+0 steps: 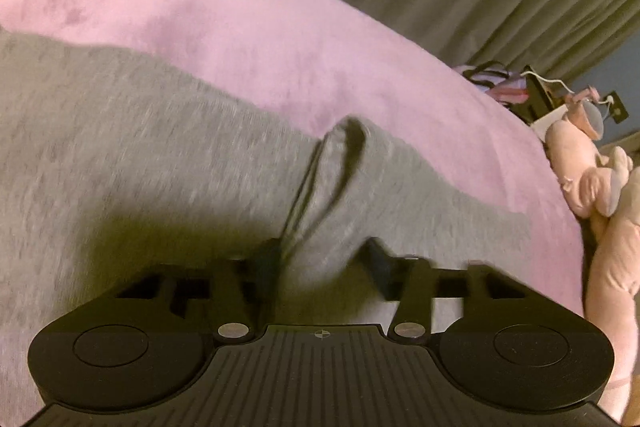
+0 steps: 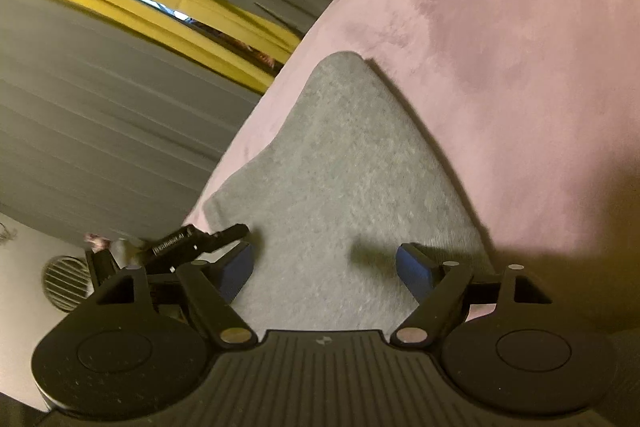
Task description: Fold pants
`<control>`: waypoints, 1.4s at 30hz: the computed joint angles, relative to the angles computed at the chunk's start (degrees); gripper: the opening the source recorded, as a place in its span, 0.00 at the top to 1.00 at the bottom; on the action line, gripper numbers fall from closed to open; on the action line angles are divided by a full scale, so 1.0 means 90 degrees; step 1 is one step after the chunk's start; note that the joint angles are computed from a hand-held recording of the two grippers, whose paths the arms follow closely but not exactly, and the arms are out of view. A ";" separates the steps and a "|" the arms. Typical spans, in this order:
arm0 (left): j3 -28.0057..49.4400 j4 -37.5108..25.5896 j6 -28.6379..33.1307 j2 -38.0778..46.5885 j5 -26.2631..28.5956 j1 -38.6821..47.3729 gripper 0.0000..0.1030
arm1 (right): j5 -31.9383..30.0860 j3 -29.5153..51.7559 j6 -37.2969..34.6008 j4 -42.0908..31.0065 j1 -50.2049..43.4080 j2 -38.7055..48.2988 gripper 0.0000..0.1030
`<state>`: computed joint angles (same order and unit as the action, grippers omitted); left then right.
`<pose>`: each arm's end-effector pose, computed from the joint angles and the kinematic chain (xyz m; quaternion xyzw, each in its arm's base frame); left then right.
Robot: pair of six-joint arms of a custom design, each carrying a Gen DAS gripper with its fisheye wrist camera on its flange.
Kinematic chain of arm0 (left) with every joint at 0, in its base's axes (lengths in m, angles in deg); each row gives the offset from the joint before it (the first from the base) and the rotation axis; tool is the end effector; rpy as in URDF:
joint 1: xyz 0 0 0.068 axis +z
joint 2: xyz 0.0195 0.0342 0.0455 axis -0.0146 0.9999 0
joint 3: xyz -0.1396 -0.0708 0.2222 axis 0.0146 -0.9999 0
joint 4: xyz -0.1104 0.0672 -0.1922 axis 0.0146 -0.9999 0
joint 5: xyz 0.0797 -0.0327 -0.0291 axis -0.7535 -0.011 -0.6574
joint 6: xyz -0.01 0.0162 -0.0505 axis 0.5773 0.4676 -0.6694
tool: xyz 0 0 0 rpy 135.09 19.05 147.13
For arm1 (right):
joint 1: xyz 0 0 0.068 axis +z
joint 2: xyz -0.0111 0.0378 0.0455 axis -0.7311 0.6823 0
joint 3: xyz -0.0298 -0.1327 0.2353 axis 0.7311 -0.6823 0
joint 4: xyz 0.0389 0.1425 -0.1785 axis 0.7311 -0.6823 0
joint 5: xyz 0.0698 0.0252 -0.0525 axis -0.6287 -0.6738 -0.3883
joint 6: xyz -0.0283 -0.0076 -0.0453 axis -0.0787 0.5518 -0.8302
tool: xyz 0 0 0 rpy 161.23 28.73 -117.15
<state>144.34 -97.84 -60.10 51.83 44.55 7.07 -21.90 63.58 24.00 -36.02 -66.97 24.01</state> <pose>0.3657 0.0402 0.1729 -0.2137 0.9175 -0.1834 0.2809 0.2596 -0.0663 0.2341 0.1303 0.8860 0.3703 0.2469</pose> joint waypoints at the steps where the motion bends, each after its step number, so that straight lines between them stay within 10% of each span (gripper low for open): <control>1: -0.0025 0.0133 0.0060 -0.0010 -0.0082 -0.0071 0.78 | 0.0145 -0.0022 0.0014 0.0092 0.0100 -0.0039 0.23; 9: -0.0930 0.1020 0.0578 -0.0928 -0.0676 -0.0235 0.85 | 0.0508 -0.0072 -0.0034 0.0383 0.0397 -0.0023 0.22; 14: -0.0517 -0.0156 0.0660 -0.0632 -0.2005 -0.0393 0.93 | 0.0755 -0.0070 -0.0125 0.0429 0.0527 -0.0068 0.21; 17: -0.1123 -0.0178 0.0763 -0.1429 -0.1272 -0.0138 0.51 | 0.0782 -0.0095 -0.0148 0.0507 0.0523 -0.0056 0.21; 23: -0.2141 -0.0262 0.1055 -0.2794 -0.0848 -0.0512 0.21 | 0.0899 -0.0125 -0.0145 0.0681 0.0603 -0.0055 0.21; 42: -0.2631 -0.0093 0.1236 -0.2578 -0.1556 -0.0967 0.48 | 0.1293 -0.0112 -0.0343 0.0608 0.0853 -0.0076 0.18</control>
<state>120.65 -98.68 -48.98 28.62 30.54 -1.63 -10.26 62.57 20.91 -30.54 -59.30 23.33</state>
